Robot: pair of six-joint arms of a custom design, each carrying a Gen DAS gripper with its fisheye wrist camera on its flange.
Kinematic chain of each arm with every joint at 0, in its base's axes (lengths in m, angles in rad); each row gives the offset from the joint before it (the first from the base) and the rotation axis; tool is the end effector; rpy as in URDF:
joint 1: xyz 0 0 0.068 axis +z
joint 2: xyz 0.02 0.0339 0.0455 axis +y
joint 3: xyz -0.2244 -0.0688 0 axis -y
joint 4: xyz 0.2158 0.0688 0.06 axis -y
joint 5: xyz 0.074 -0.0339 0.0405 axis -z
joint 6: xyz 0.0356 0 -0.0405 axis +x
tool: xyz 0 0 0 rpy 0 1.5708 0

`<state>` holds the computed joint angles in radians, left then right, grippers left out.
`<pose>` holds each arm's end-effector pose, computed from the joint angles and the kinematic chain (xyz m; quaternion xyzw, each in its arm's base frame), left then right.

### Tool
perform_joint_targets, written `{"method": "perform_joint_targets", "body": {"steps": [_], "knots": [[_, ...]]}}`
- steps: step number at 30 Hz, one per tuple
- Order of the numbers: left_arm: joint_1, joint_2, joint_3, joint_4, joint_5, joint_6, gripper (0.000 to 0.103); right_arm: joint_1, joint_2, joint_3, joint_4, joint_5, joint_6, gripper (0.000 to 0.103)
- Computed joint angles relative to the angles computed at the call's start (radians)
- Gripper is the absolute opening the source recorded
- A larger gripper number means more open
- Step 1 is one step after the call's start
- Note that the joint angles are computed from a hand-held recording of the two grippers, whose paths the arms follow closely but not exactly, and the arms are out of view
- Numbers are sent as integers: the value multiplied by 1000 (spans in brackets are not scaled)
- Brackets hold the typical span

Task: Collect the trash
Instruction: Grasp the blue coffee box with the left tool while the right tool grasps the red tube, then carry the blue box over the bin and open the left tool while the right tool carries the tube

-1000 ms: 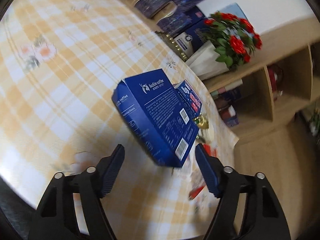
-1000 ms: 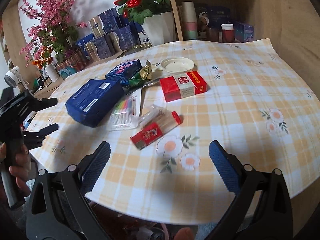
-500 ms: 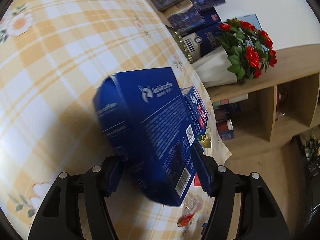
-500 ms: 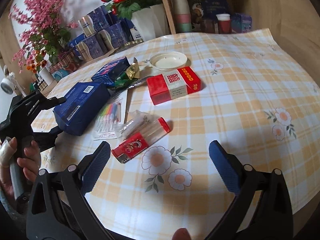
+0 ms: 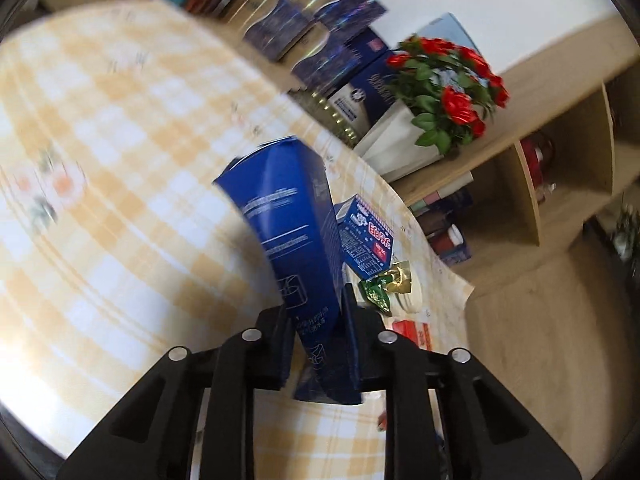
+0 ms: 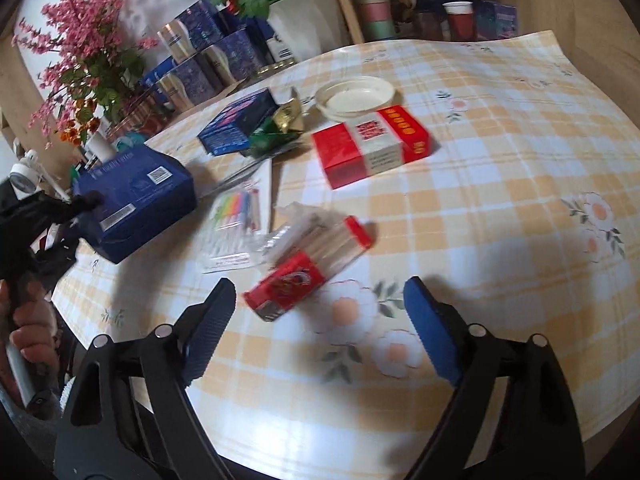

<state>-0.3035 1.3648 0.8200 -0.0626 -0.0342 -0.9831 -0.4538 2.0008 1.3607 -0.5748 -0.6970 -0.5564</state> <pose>0.2673 -0.0824 0.2101 -0.3028 0.8328 -0.2657 0.3797 0.3316 -0.1363 0.1418 -0.1078 0.9207 0.2136 0.3082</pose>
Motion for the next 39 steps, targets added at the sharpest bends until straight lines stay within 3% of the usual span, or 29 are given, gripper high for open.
{"method": "perform_joint_targets", "body": {"steps": [5, 10, 15, 20, 32, 37, 39], "knots": [[-43, -80, 61, -192, -32, 85, 16, 42, 8, -1, 52, 44, 39, 78], [-97, -88, 104, -310, -60, 130, 17, 53, 58, 89, -30, 85, -51, 49], [-150, -99, 143, -404, -110, 167, 16, 8, 86, 131, -83, 73, -74, 33], [-150, -155, 83, -396, -63, 113, 16, -15, 99, 162, -78, 106, -60, 35], [-234, -123, 149, -478, -162, 116, 15, 61, 122, 182, -4, 168, -59, 35], [-267, -125, 152, -482, -177, 113, 14, 91, 43, 34, 149, 232, -99, 34], [-281, -127, 152, -484, -178, 112, 14, 90, 22, 2, 170, 230, -108, 26]]}}
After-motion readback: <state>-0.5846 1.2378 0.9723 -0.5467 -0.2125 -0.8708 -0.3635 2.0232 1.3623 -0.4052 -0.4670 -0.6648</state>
